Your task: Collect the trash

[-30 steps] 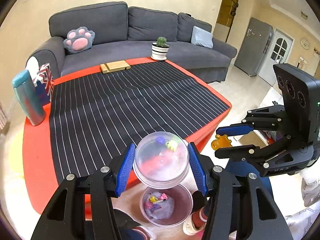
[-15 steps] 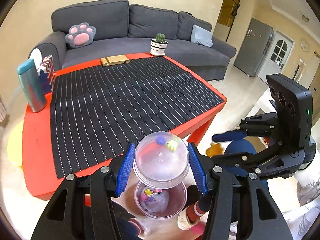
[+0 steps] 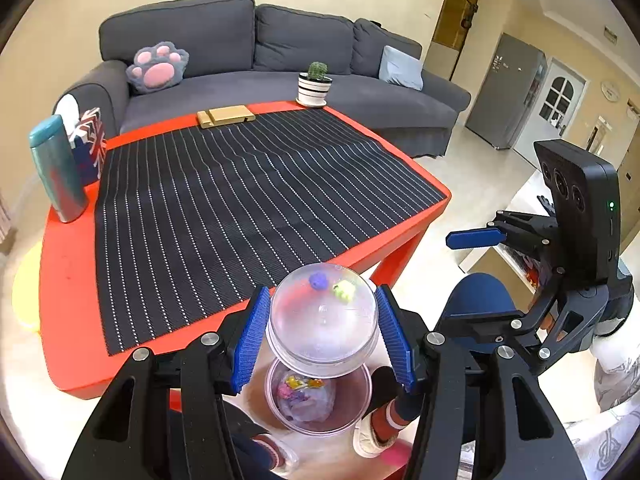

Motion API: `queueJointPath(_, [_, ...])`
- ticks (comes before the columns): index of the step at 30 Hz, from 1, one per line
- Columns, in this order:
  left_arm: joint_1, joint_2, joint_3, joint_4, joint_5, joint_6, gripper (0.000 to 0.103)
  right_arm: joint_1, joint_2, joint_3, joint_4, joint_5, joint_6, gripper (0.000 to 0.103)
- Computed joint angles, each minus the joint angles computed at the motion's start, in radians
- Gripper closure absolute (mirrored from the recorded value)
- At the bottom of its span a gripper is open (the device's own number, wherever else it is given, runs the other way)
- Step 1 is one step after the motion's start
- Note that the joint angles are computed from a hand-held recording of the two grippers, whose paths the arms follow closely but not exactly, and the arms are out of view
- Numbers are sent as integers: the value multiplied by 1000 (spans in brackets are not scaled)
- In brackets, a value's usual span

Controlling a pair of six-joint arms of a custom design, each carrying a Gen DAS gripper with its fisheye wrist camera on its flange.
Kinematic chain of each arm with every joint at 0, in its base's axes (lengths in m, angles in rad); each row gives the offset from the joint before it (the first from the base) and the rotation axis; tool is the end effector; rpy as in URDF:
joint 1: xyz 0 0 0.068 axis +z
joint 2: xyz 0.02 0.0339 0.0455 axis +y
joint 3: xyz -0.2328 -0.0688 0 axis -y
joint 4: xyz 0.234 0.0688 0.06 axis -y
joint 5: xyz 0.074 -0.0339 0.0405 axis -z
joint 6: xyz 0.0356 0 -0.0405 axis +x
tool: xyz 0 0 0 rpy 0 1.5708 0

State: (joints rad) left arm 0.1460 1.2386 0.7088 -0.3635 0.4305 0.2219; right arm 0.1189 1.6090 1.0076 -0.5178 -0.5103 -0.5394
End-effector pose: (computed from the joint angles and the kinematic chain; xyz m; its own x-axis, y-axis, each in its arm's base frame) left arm 0.2426 0.0207 0.1842 -0.7241 0.0957 -0.6830 0.2932 0.9391 -0.1792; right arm 0.2974 0.0530 0.1687 -0.6047 -0.5236 -0.6002 -0.7293 0.6669 0.1529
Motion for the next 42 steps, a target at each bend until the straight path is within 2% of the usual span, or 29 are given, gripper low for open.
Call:
queueJointPath(28, [-72,44,19,10,-19,4,48,-87,-2,8,-24,-24,-9,3])
queueJointPath(30, [-72,47,19,15,-18,-1,30,-92,-3,8,-26,-28,-12,3])
queueJointPath(31, [-67,47,15,24,-12,-5,15,-93,-4,8,-27,-28,-11,3])
queueJointPath(42, [-61,48,9,23,-26,-15,9,-88,3,13,-26,-30,-8,3])
